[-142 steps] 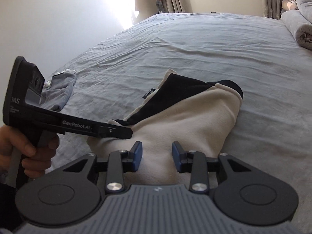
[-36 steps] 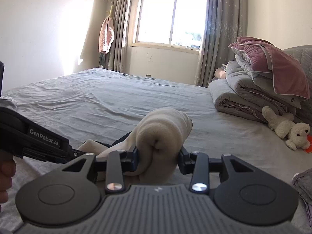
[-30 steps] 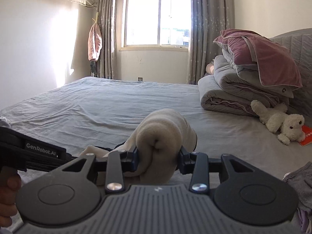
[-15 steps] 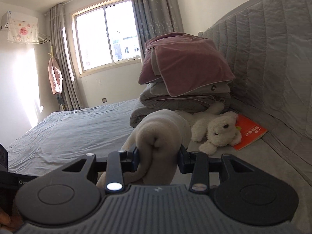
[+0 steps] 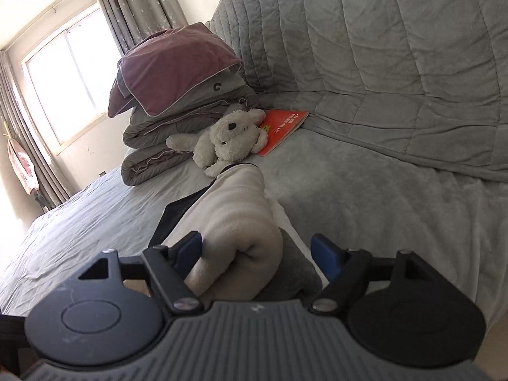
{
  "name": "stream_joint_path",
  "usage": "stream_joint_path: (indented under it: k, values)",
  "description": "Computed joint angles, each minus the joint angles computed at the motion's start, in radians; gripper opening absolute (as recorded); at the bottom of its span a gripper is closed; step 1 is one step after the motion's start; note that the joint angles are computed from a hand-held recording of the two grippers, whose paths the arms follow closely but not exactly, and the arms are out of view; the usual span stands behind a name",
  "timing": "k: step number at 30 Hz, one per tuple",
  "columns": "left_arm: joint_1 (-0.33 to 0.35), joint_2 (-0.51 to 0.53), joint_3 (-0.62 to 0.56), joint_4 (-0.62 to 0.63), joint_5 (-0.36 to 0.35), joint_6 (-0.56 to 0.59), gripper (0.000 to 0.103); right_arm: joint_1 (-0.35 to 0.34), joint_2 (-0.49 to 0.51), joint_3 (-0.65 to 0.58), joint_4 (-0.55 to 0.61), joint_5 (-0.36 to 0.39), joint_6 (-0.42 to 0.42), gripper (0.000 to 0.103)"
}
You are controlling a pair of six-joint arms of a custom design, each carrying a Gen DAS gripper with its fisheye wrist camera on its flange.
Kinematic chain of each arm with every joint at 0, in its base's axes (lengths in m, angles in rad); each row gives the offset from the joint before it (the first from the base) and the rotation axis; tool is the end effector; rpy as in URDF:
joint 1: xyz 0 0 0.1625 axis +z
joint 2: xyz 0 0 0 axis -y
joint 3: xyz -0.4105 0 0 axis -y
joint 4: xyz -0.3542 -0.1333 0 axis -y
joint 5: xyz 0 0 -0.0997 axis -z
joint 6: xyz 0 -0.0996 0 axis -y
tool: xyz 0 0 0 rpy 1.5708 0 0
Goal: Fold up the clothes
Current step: 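Lower the shirt onto the grey clothes stack and open both grippers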
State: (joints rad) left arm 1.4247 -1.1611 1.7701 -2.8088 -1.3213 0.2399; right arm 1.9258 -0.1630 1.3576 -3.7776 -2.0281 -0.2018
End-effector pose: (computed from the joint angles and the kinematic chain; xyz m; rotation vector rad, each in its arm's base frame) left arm 0.0701 -0.6081 0.3170 0.4155 2.7081 -0.8734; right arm 0.3145 -0.5914 -0.0631 0.3667 -2.4243 1.3872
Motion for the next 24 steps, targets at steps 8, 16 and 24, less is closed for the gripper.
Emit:
stream_joint_path:
  k: [8, 16, 24]
  values:
    - [-0.029, -0.119, 0.113, 0.049, 0.108, 0.009, 0.028, 0.076, -0.01, 0.035, -0.002, -0.143, -0.011, 0.079]
    - [-0.112, -0.254, 0.31, -0.06, 0.262, 0.121, 0.035, 0.185, -0.005, 0.06, 0.097, -0.282, -0.003, 0.085]
    - [-0.161, -0.37, 0.418, -0.123, 0.33, 0.204, 0.035, 0.259, 0.009, 0.057, 0.127, -0.402, 0.076, 0.093]
